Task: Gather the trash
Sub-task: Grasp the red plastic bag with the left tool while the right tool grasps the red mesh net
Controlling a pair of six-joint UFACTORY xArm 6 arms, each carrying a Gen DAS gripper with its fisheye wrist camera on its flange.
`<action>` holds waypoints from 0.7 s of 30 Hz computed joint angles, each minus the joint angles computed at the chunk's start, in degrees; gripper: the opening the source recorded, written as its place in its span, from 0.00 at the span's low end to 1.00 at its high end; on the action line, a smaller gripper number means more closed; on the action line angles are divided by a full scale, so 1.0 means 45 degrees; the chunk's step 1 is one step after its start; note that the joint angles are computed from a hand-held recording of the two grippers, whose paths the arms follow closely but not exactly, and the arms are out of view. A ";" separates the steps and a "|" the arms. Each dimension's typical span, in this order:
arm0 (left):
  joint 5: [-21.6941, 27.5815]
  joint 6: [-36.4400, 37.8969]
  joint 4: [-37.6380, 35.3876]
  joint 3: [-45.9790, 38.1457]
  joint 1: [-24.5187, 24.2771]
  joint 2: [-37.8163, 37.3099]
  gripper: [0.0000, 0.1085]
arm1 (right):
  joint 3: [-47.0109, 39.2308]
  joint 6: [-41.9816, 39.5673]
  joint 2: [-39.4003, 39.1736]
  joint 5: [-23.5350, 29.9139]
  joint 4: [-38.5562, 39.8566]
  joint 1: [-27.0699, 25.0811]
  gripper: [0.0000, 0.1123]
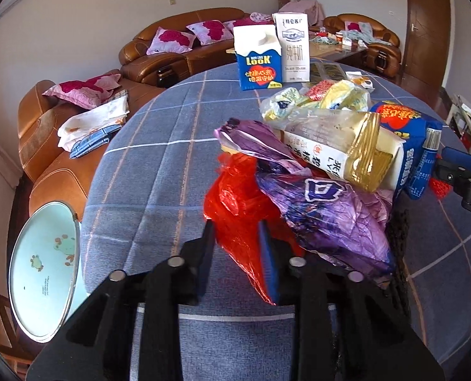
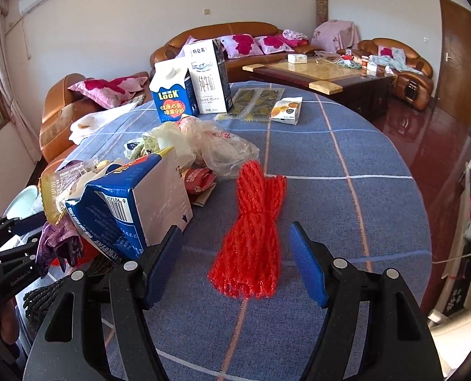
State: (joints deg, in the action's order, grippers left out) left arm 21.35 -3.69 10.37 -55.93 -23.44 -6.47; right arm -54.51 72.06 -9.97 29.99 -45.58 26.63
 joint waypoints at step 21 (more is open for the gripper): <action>-0.1863 -0.3222 0.3675 0.0893 0.1212 -0.2522 0.01 | 0.0456 0.1901 -0.1283 0.0188 -0.2402 0.0490 0.09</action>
